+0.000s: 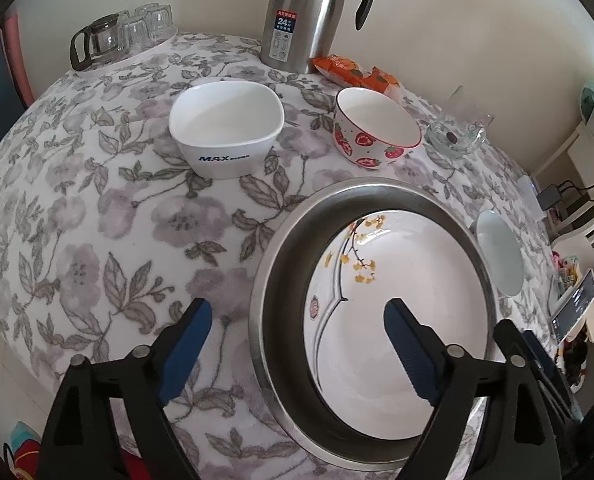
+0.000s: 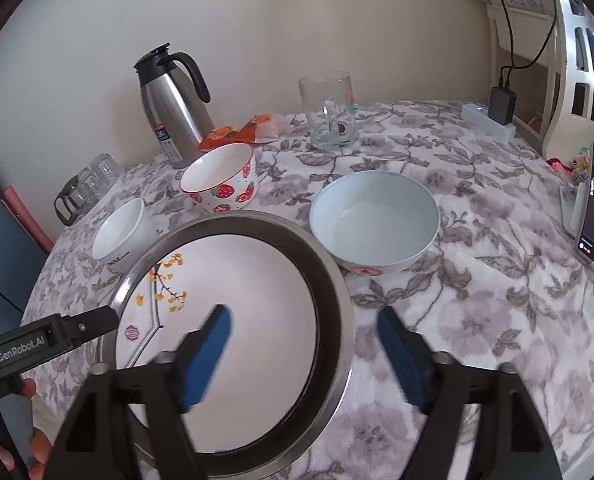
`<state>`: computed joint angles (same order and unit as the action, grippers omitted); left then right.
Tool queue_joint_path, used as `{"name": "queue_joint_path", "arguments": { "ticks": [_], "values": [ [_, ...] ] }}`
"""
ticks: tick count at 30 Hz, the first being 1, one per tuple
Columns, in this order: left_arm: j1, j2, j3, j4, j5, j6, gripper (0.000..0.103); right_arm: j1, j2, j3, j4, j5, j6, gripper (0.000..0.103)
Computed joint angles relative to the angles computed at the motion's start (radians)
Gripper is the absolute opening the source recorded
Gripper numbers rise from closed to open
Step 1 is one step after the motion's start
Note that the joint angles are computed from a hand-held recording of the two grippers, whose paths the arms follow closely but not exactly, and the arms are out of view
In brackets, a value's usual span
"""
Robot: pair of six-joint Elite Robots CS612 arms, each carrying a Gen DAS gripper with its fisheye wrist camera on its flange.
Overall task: Organize plates and bowls
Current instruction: 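Open both grippers to release the white plate in the basin, then move both tools to the red-rimmed strawberry bowl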
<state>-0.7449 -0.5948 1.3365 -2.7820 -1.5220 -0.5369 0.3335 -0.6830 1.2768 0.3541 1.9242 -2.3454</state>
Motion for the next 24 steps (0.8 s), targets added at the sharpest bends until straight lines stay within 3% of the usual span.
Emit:
{"name": "queue_joint_path", "arguments": {
  "ticks": [4,14,18,24],
  "values": [
    [-0.001,0.002,-0.003,0.013,0.003,0.008,0.09,-0.005,-0.001,0.007,-0.002,0.0,0.015,0.103],
    [-0.022,0.002,0.009,-0.037,0.123,0.059,0.091,-0.003,-0.003,0.015,-0.006,0.05,0.044,0.103],
    [-0.029,0.01,-0.008,-0.036,0.173,0.099,0.091,0.003,-0.008,0.023,-0.032,0.107,0.04,0.103],
    [-0.037,0.022,-0.025,-0.121,0.26,0.095,0.091,0.004,-0.01,0.024,-0.029,0.177,0.083,0.103]
  ]
}}
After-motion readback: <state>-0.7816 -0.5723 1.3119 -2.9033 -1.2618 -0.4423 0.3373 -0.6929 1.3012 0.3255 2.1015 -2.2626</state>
